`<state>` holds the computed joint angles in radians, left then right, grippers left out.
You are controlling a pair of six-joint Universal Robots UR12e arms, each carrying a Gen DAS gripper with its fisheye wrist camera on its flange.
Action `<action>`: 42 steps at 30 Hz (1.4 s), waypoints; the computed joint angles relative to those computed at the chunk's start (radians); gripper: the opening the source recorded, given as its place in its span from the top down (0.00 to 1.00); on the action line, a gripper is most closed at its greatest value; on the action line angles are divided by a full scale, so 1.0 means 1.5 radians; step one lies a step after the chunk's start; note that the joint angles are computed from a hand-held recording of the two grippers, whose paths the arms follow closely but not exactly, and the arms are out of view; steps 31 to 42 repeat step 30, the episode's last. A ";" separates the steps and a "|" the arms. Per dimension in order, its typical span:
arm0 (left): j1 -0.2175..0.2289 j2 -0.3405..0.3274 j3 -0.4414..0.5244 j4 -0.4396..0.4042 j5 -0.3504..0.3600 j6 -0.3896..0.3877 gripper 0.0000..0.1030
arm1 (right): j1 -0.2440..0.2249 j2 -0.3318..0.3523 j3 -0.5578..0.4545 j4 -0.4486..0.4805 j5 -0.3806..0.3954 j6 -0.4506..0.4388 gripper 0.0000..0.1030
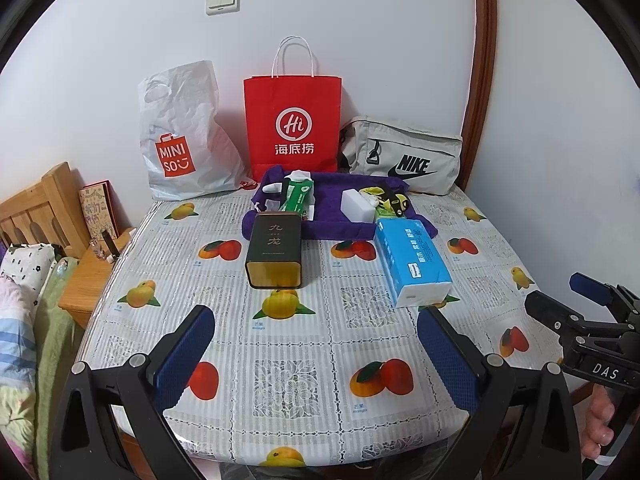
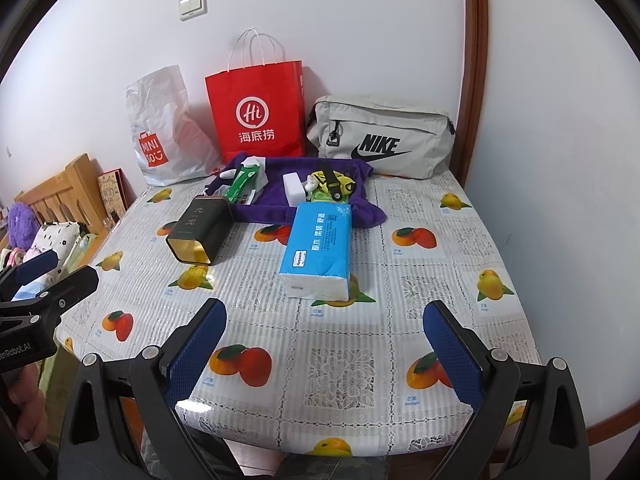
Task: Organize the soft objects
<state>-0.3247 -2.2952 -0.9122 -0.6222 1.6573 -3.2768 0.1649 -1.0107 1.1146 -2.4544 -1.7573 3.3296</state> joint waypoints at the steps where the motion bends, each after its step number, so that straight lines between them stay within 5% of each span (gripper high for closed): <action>1: 0.000 0.000 0.000 0.000 0.001 0.000 0.01 | 0.000 0.000 0.000 0.001 0.000 0.000 0.05; 42: 0.003 0.002 -0.002 0.000 -0.003 0.009 0.01 | 0.000 -0.001 -0.001 0.001 0.002 -0.002 0.05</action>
